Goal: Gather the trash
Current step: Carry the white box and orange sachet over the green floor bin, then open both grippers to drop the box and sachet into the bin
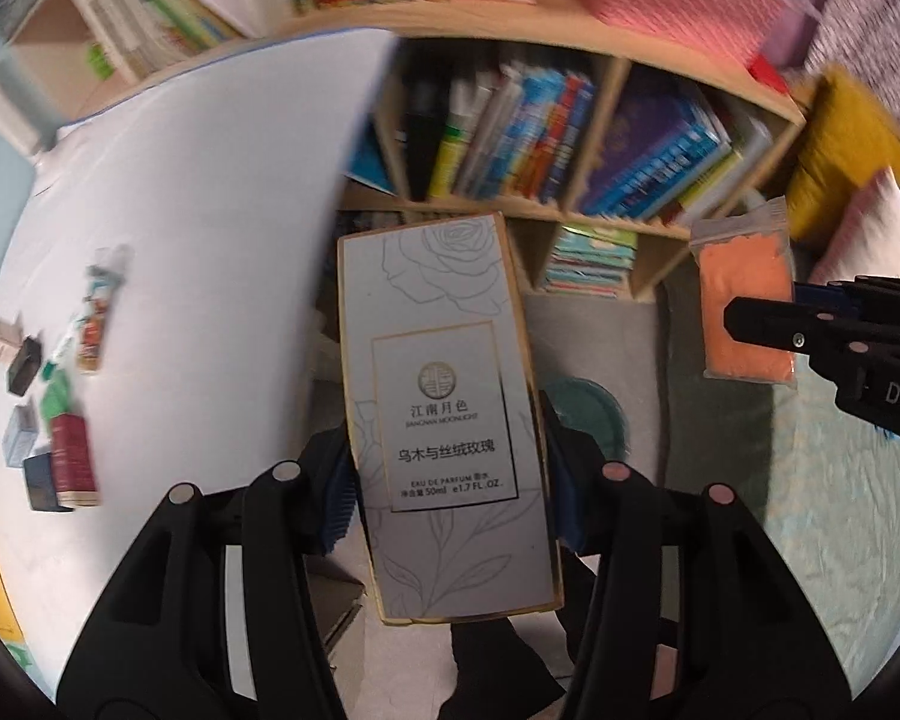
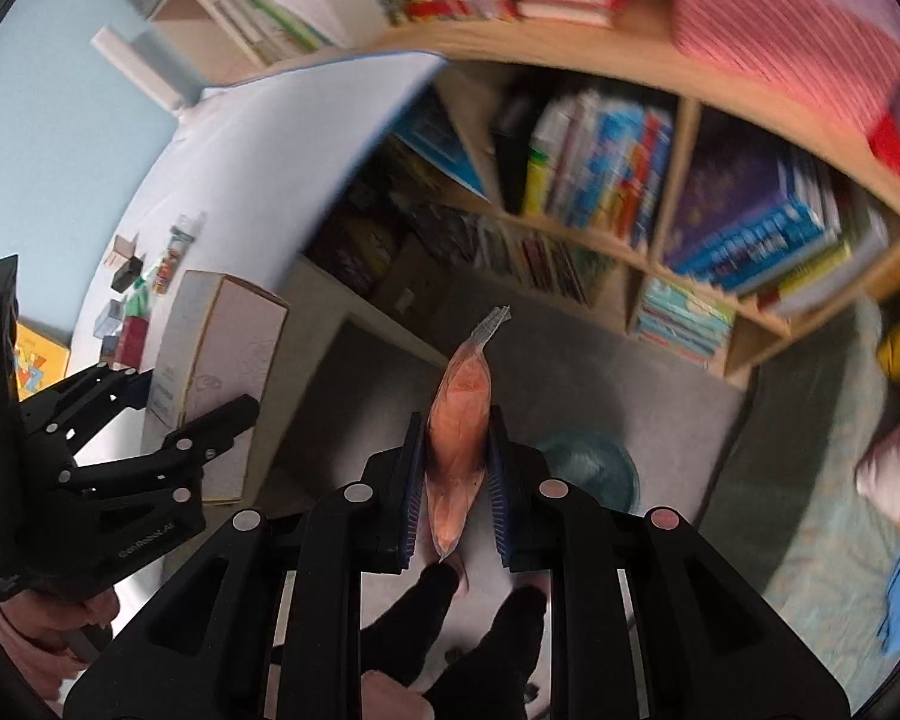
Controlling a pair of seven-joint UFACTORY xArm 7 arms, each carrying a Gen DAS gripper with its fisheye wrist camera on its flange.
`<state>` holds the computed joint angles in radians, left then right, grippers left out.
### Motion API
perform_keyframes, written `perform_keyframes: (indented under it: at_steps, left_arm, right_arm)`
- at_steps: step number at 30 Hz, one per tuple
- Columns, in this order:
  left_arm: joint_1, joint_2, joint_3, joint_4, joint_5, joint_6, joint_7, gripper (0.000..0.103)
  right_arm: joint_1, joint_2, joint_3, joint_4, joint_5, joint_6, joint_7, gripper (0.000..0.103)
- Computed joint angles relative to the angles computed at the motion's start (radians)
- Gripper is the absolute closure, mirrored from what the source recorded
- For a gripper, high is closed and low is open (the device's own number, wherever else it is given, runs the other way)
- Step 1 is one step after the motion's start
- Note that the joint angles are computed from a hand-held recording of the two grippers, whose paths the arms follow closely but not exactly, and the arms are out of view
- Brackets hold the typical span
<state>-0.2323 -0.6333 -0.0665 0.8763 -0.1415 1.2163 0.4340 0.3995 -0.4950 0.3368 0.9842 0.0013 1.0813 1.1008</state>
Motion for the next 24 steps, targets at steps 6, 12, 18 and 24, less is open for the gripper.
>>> perform_keyframes:
  at_steps: [6,12,18,24]
  left_arm:
    - [-0.063,-0.036,-0.075,-0.048,-0.016,0.041,-0.059,0.054]
    - [-0.114,-0.036,-0.117,-0.079,-0.016,0.06,-0.118,0.054]
    - [-0.159,-0.039,-0.131,-0.098,-0.017,0.059,-0.14,0.045]
    - [-0.177,-0.056,-0.141,-0.118,0.012,0.039,-0.147,0.014]
  right_arm:
    - [0.031,-0.167,-0.038,-0.15,0.088,0.024,-0.024,0.083]
    - [0.04,-0.253,-0.055,-0.232,0.159,0.021,-0.06,0.083]
    - [0.042,-0.29,-0.063,-0.276,0.205,0.007,-0.087,0.079]
    - [0.029,-0.33,-0.06,-0.304,0.215,0.003,-0.086,0.038]
